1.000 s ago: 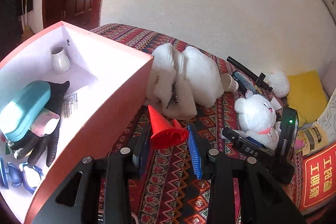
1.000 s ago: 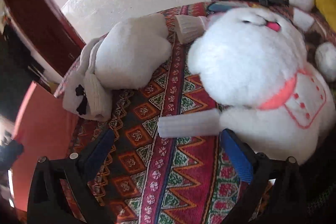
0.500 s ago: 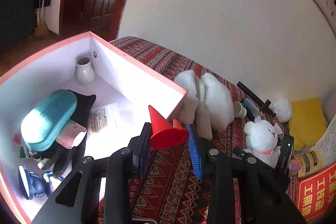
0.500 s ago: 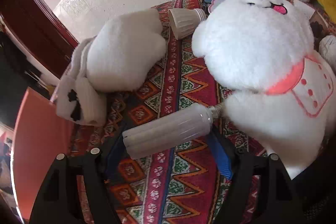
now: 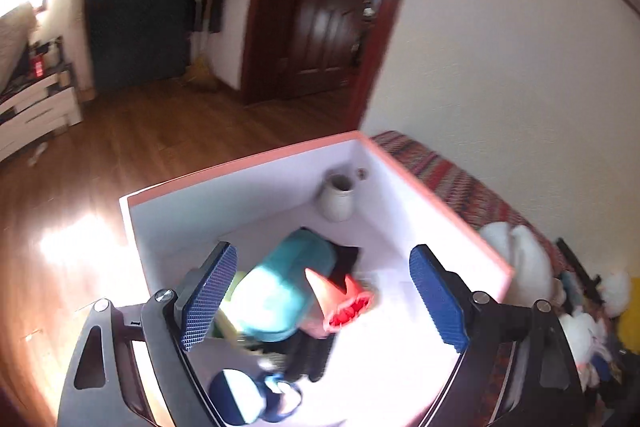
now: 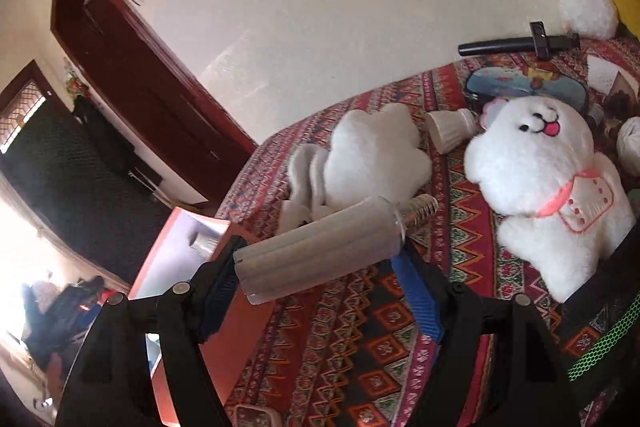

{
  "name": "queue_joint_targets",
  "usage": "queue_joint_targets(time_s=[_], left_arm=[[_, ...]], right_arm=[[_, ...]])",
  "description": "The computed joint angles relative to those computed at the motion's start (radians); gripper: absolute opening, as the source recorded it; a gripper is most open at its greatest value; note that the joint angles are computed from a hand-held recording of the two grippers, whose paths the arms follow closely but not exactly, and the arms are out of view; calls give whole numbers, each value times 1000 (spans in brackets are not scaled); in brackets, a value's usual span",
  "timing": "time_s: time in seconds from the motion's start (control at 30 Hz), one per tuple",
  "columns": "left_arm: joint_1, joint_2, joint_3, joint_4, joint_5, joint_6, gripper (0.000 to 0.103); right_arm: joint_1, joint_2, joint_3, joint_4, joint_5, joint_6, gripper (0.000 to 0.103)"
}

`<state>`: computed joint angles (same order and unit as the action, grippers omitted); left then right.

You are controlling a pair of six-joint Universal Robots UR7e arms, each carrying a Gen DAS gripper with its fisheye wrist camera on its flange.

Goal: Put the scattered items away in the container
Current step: 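Carry the red cone and white bottle over the pink box and open both tools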

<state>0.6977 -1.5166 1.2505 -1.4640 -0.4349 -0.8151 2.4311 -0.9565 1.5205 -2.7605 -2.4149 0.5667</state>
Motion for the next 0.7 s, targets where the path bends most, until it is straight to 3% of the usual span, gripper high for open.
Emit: queue_joint_targets(time_s=[0.1,0.23,0.3,0.37,0.4,0.47,0.53,0.7], left_arm=[[41,-15,-35,29,-16,-104,88],[49,-50,-33,54,53,-205,88],[53,-64,-27,42,71,-225,88],[61,-78,-18,10,66,-220,88],[63,-82,-17,5,64,-223,88],[70,-87,-18,-8,56,-227,88],[75,-87,-22,-18,48,-225,88],[59,-85,-17,-41,52,-220,88]], right_arm=[[49,67,-84,-58,16,-105,74],[112,197,-253,-134,49,-283,74],[124,275,-364,-133,109,-368,75],[126,349,-473,-96,164,-416,77],[124,393,-543,-47,186,-425,89],[128,463,-656,18,185,-443,97],[137,512,-734,47,164,-480,97],[152,463,-645,-15,104,-502,99]])
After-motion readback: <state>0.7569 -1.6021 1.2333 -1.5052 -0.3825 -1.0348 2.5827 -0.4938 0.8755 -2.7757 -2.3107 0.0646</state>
